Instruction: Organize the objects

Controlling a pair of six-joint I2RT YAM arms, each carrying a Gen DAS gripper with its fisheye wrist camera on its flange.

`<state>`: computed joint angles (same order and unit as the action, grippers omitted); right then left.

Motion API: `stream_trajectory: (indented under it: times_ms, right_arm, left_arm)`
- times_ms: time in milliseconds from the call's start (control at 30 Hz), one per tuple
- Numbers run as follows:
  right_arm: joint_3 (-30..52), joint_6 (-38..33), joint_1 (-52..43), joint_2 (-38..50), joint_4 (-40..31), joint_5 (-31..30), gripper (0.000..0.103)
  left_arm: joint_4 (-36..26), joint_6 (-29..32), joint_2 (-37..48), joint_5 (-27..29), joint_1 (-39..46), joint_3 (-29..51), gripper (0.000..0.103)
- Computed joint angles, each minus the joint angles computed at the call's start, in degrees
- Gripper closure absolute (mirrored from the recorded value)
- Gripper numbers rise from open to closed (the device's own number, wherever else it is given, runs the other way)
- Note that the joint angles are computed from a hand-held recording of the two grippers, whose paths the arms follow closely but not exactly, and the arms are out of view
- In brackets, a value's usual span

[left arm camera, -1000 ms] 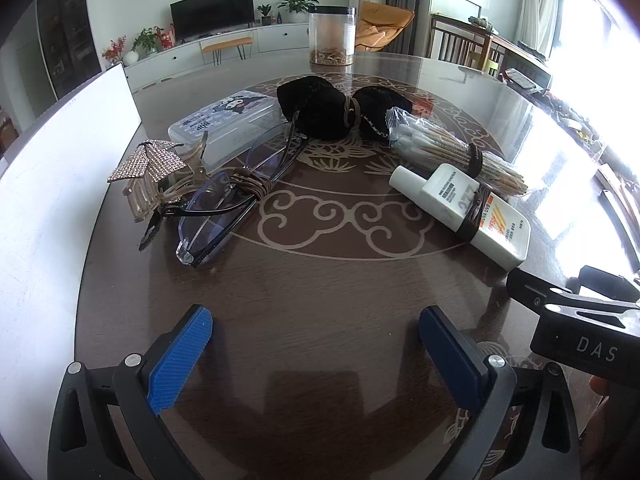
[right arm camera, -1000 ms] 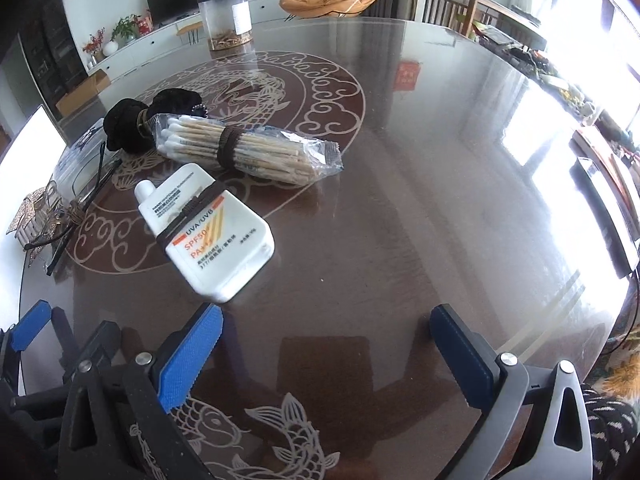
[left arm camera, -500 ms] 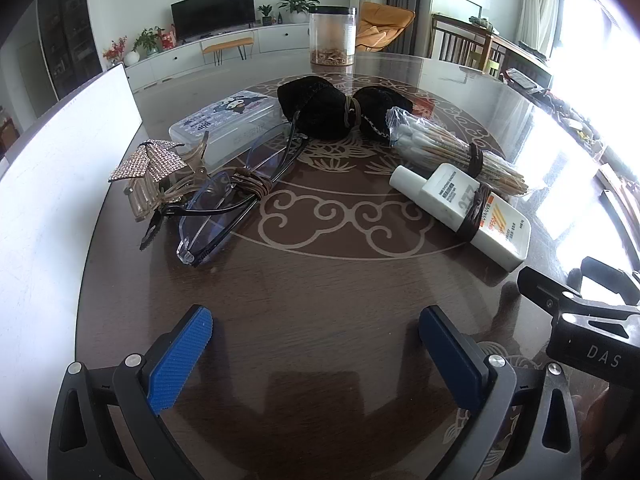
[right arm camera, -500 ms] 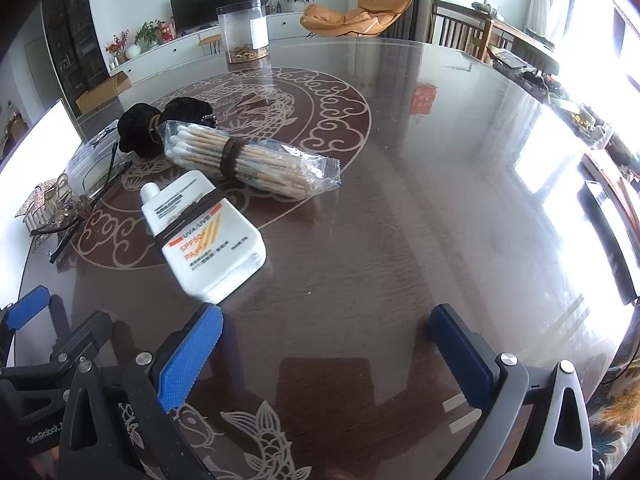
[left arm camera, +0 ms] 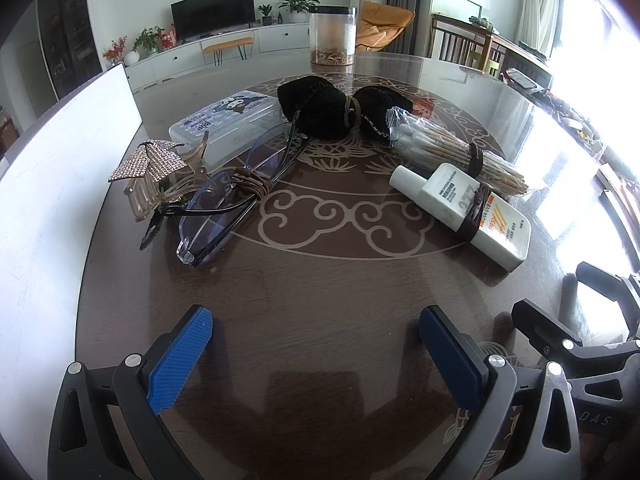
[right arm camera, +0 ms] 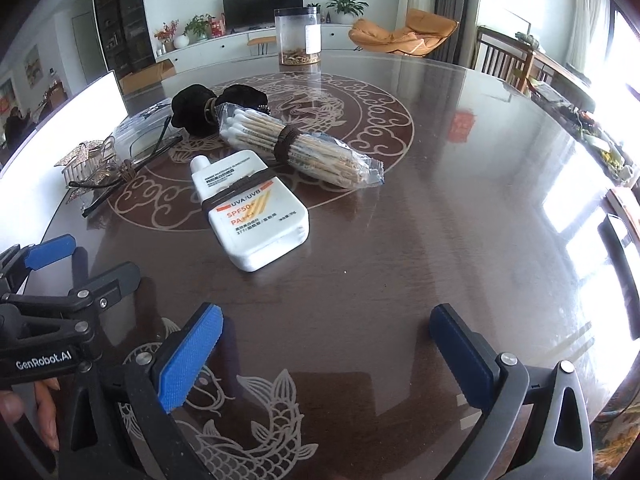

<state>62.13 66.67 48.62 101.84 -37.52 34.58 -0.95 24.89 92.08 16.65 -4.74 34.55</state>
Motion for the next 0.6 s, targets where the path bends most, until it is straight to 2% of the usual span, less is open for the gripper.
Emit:
stream_trajectory:
  times_ms: [600]
  right_arm:
    - [0.1,0.4,-0.7,-0.1,-0.4,-0.3,0.0]
  left_arm:
    - [0.1,0.1,0.3,0.1,0.2,0.2,0.0]
